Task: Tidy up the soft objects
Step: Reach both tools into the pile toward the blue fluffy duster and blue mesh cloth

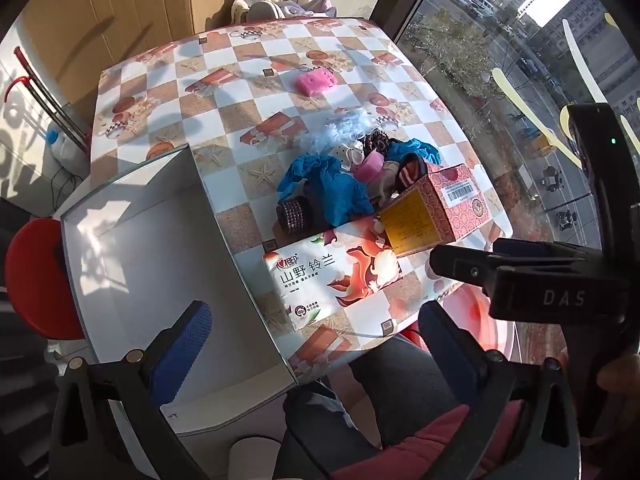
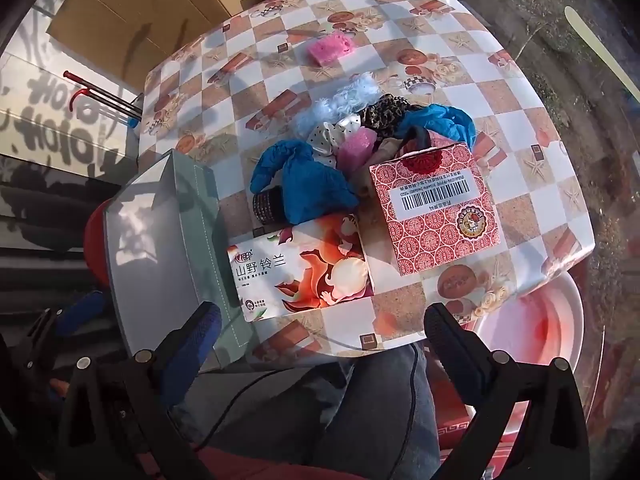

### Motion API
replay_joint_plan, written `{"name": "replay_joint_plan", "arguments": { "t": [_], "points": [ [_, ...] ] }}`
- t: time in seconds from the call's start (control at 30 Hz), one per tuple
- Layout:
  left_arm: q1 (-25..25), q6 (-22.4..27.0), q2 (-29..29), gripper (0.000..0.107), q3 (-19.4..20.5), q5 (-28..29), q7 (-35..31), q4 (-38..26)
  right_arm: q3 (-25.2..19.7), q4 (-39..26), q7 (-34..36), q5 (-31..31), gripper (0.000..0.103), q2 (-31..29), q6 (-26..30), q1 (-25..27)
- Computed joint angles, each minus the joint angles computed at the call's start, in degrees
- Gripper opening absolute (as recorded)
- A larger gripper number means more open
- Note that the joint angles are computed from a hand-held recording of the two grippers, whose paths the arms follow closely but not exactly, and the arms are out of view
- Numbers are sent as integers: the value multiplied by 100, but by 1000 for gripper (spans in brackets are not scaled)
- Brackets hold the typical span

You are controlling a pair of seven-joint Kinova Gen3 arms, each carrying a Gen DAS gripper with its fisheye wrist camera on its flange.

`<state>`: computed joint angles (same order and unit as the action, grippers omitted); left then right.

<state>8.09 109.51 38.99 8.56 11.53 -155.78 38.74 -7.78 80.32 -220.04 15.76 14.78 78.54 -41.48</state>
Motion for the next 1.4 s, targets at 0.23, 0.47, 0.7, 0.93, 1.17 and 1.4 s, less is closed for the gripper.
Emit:
{"name": "replay_joint_plan", "arguments": {
  "t": [0.23,0.47,0.7,0.93,1.17,1.4],
  "points": [
    [223,-26,79,103,-120,-129,373,-15,-68,598,-62,-63,102,-505,-81,181],
    [562,-535,-4,103,-51,-204,763,64,-211,1475,158,-291,102,-1226,-404,707],
    [1331,-1204,46,103,-126,-589,1074,323,-512,2439,302,-507,102,-2038,-602,1341],
    [2147,-1977,296,103,-128,-1160,1562,572,-356,3496,1073,-1314,102,-2647,-1297,1971],
    [2809,-2576,726,103,-162,-1588,1811,409,-16,4288,2281,-1950,102,-2694,-2154,2543],
    [3283,-1891,1566,103,-235,-1823,1445,-485,266,4886,3406,-2360,102,-2491,-3208,3056]
  ]
}}
